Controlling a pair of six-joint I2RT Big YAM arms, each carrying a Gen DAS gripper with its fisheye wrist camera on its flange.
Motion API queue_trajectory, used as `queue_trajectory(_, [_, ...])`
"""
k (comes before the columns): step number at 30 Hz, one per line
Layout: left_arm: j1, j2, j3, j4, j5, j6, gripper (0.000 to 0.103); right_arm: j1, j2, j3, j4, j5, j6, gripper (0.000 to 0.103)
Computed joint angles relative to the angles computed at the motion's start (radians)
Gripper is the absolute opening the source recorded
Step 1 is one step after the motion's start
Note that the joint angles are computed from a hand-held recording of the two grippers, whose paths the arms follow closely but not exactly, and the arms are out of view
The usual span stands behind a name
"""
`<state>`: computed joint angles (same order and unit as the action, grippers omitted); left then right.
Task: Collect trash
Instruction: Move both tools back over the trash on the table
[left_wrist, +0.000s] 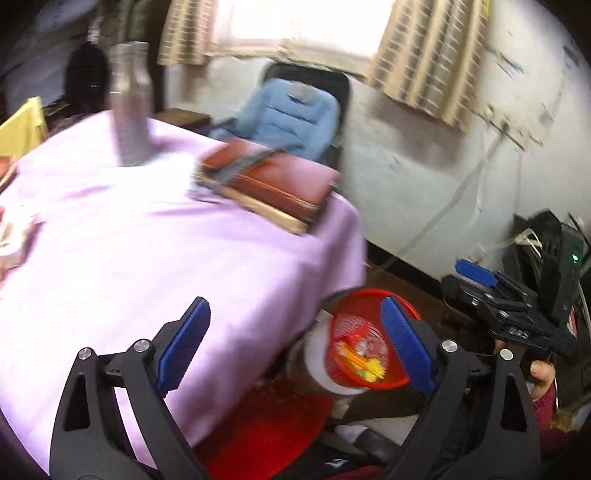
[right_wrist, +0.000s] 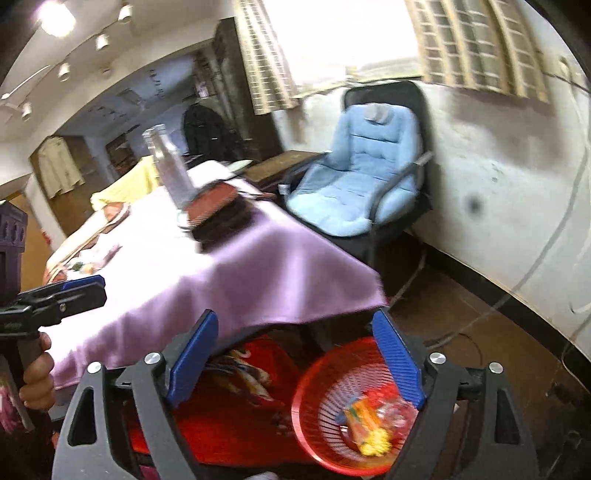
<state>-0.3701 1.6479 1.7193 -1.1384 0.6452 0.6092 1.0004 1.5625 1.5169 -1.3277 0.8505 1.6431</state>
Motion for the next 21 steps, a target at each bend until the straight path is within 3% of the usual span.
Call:
queue_trajectory(6, [0.127, 0.043, 0.079, 0.055, 0.0, -0.054, 0.093, -0.056, 0.111, 0.177, 0.181, -0.031, -0.326, 0.091])
queue_trajectory(12, [0.238, 0.155, 0.231, 0.069, -0.029, -0.138, 0.094, -0.106, 0.287, 0.431, 0.265, -0.115, -0.571, 0.096])
queue_trajectory(16, [0.292, 0.247, 0.36, 0.049, -0.06, -0.183, 0.094, -0.14, 0.416, 0.626, 0.253, -0.194, -0.685, 0.096])
queue_trajectory(21, [0.342, 0.392, 0.582, -0.013, -0.119, -0.225, 0.094, -0.174, 0.609, 0.937, 0.165, -0.279, -0.787, 0.096])
